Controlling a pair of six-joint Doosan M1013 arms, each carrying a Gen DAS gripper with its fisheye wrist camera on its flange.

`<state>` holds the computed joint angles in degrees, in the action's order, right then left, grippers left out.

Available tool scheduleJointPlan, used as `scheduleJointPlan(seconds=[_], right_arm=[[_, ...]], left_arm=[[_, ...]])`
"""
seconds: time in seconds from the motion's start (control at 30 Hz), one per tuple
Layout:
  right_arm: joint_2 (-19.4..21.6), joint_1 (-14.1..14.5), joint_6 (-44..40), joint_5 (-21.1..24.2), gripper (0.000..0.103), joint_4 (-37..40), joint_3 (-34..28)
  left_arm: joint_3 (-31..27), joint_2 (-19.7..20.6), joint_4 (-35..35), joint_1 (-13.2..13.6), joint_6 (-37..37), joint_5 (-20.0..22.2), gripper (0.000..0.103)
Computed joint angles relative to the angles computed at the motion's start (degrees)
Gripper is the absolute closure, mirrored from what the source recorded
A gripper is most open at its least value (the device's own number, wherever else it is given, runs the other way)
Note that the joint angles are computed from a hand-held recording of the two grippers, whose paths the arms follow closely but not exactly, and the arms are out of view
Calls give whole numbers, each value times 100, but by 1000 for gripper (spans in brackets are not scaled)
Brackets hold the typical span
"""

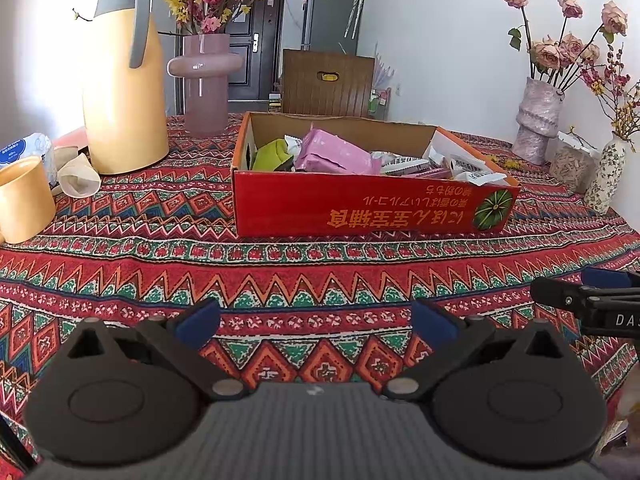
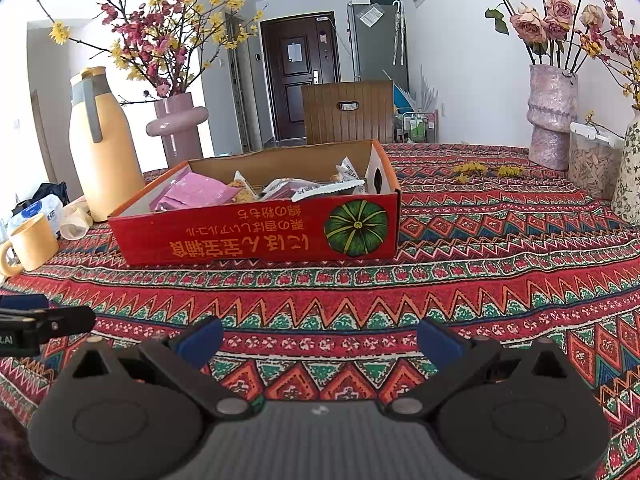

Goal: Organize snacks

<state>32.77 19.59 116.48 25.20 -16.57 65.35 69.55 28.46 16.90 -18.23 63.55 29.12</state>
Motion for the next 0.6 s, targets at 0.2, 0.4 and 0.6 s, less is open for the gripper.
scheduleJointPlan(seconds=[0.2,0.4,0.6], right_arm=[[0,0,3,-2,0,-3,-1],[0,1,-5,-2,0,3,-1],[0,0,-19,6,0,14,-1]], left_arm=[[18,-7,-40,6,33,-53,0],[35,-12,-27,13,-17,-106,0],[70,-32,-66,12,52,-196,0]])
